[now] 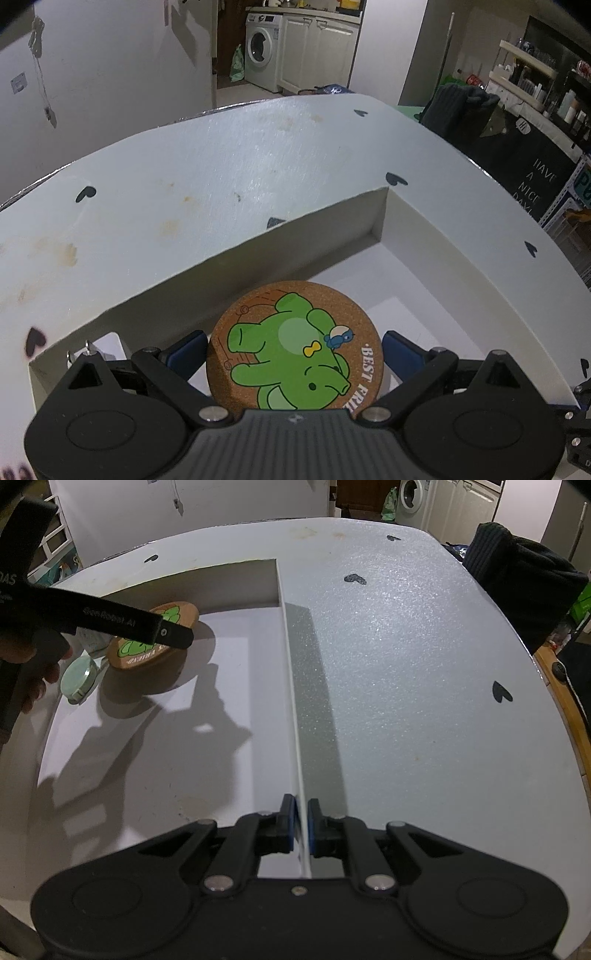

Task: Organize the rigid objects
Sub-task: 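Lower the cork coaster into the tray beside the tin and open the left tool, then move the left tool to the tan wooden boat block and grasp it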

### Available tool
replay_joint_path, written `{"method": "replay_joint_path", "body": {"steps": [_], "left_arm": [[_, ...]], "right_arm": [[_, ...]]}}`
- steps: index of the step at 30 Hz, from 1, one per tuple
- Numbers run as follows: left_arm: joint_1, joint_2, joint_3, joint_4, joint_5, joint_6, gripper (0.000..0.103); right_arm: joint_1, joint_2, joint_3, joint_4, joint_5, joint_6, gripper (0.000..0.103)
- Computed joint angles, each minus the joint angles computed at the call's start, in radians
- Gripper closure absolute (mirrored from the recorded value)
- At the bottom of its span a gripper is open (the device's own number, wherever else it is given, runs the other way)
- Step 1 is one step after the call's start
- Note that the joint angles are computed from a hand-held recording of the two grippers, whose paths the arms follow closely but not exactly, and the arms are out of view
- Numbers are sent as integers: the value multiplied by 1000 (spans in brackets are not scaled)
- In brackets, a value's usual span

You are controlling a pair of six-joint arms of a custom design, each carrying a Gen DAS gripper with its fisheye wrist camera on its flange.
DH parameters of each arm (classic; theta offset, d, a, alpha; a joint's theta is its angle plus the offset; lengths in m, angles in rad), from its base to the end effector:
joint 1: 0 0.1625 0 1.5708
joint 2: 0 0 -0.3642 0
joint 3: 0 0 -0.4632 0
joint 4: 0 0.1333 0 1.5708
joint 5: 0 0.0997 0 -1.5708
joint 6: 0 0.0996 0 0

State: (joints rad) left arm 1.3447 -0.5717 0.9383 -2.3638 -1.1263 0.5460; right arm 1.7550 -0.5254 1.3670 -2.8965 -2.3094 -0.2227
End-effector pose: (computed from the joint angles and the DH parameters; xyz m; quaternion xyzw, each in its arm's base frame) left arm -0.0226 -0.8841 0.1529 0.3157 0.9007 -0.1694 0.2456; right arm 0.2018 -0.7215 -0.0190 0.0982 -0.9042 0.2167 0.3547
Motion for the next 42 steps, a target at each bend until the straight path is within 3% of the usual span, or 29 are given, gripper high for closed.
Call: {"method": "replay_joint_path", "body": {"steps": [9,18,34,42], "left_arm": [[0,-10,18,-15,13,-11,0],[-9,-83,102,-33,-38,-9,0],[-11,-325,388,-134,-115,-55,0],[-7,-440,516,-223,-115,-48,0]], "right_arm": [[1,1,-1,3,-7,-1,94],[2,2,-4,7,-7,-2,94],[4,1,3,-10,-8,-16,94],[5,7,1,-24,-13,-25,94]]}}
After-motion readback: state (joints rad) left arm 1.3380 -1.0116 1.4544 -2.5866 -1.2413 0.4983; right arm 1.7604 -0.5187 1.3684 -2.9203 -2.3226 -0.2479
